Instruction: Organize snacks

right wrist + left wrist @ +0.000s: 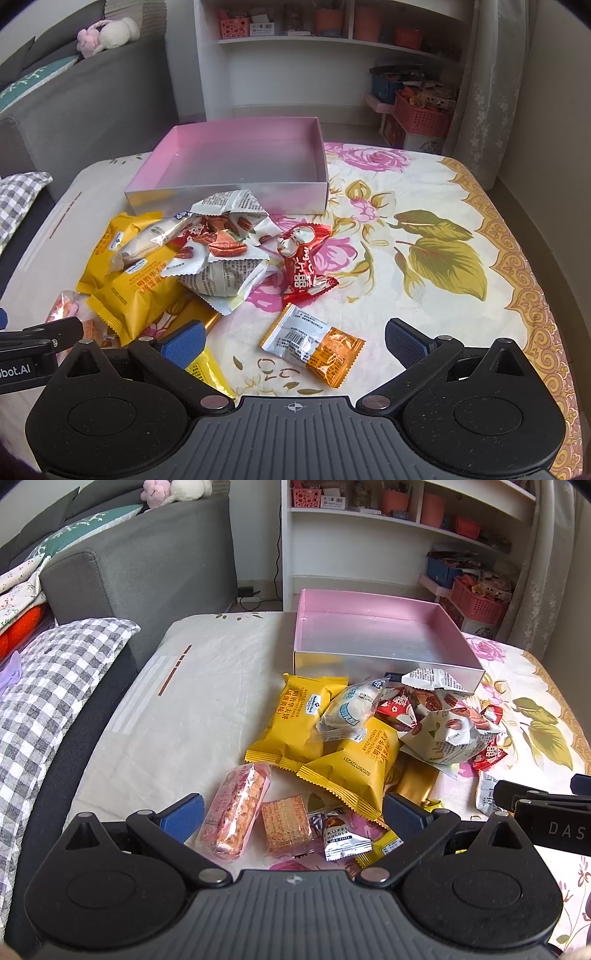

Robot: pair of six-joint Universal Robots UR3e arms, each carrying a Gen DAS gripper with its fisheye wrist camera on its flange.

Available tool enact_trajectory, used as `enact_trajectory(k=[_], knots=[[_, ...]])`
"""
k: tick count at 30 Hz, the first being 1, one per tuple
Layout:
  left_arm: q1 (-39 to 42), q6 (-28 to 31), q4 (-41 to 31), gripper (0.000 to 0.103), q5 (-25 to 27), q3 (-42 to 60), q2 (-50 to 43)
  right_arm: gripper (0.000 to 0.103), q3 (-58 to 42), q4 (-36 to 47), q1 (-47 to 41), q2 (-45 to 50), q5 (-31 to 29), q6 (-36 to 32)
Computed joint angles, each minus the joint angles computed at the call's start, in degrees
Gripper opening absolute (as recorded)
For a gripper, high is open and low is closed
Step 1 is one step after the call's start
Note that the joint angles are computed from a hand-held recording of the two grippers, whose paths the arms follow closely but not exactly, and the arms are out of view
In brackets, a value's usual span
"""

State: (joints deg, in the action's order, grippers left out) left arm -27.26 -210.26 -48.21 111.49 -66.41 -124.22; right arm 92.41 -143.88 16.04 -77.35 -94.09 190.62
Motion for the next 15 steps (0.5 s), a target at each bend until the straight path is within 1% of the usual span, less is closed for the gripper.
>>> enact_trajectory(k=[5,9,15], knots=[[0.06,0.11,0.07,0.103,-0.03,-0.07,0.01,0.103,-0.34,1.06,-0.29,-0.15,0.90,0.21],[0.08,0.11,0.08,0.103,-0.05,-0.04,-0.01,0.103,0.10,-0.65,0.43,0.30,-1.17,-0.43],[0.08,0.16,0.15,0.103,-0.05,-0.09,-0.02,0.103,-0.24,0.00,0.23,0.38,-0.71,-0.40]])
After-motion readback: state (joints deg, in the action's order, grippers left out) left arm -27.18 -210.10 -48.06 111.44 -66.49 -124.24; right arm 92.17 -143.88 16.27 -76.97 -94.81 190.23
